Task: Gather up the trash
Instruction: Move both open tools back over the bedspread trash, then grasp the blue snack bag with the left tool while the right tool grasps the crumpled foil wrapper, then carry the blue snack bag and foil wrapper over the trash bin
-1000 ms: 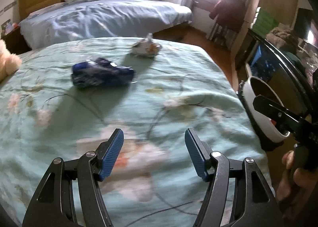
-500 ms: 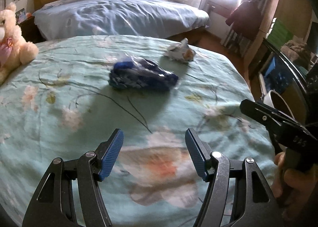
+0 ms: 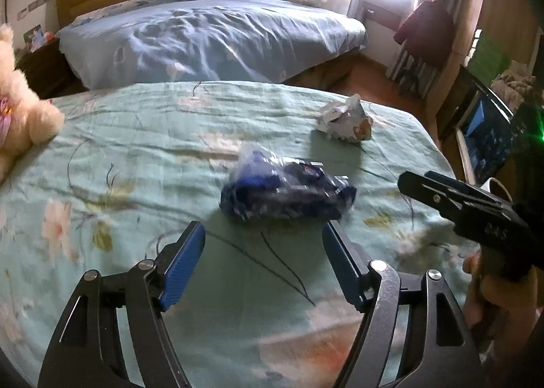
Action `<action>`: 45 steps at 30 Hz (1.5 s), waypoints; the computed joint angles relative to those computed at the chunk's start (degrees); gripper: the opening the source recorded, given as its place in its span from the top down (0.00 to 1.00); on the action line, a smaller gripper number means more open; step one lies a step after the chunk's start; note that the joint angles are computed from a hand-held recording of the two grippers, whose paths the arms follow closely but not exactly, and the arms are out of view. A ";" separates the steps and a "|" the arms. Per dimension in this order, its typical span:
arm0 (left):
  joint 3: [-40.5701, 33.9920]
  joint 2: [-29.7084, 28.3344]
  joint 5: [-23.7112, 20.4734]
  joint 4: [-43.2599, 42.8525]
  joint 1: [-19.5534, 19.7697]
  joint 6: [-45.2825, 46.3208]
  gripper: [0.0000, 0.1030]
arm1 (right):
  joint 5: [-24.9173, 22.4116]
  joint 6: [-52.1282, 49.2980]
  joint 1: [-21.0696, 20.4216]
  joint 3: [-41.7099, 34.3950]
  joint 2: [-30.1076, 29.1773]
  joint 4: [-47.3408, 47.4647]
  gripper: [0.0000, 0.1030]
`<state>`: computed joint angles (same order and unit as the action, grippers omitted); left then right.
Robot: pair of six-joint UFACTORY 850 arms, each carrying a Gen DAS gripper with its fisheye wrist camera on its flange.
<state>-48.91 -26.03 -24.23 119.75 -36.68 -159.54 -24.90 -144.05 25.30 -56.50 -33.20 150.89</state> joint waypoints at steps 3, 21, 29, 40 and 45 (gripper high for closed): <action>-0.30 -0.25 1.33 5.42 1.52 -4.17 0.28 | 1.10 1.32 -0.02 -2.52 -1.65 -1.18 0.16; -3.67 -3.89 3.80 22.20 3.62 -14.80 0.51 | 4.38 18.74 -0.59 -15.85 -10.67 -15.80 0.83; -3.63 -3.65 1.98 15.48 1.55 -7.00 0.67 | 1.73 12.51 -0.74 -11.40 -8.05 -11.32 0.83; 1.50 -0.32 -0.84 9.12 -3.48 -8.66 0.83 | -3.72 7.70 -2.73 0.05 -1.42 -5.83 0.83; 3.18 1.40 -2.43 6.92 -5.58 -9.97 0.83 | -6.02 6.12 -3.48 6.11 2.22 -4.19 0.83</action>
